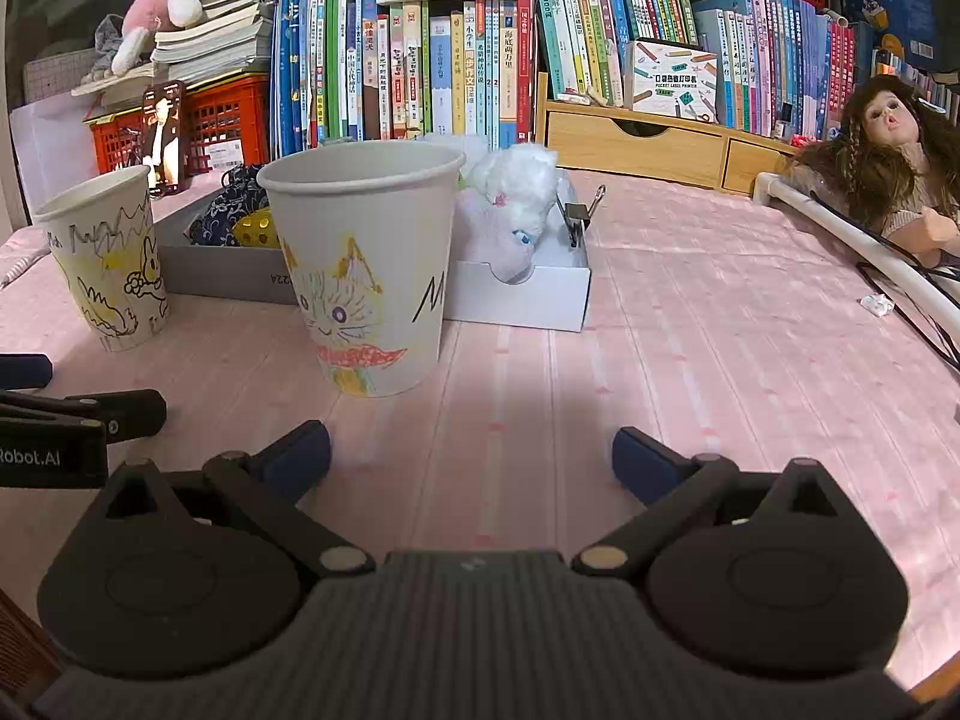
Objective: Organize soft objects
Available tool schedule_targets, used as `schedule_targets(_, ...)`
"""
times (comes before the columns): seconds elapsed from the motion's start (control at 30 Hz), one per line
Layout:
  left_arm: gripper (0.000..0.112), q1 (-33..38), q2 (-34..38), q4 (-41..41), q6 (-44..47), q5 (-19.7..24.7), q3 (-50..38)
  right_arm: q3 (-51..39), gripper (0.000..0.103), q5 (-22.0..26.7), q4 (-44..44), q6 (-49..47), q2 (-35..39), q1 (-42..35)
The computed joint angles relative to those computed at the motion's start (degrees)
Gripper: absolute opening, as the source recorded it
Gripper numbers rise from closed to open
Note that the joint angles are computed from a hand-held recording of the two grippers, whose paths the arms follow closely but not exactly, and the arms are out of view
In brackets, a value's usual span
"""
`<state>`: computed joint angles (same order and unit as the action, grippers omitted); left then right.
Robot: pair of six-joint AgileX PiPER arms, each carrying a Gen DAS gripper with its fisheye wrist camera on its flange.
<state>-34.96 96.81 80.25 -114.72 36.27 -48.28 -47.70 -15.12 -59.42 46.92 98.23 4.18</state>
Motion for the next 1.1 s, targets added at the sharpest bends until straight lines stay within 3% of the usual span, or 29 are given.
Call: schedule_targets(1.1,0.103,-0.15,0.06,0.35,-0.56,0.14,0.13,0.12,0.103,0.0,0.22,-0.19,-0.1,0.05)
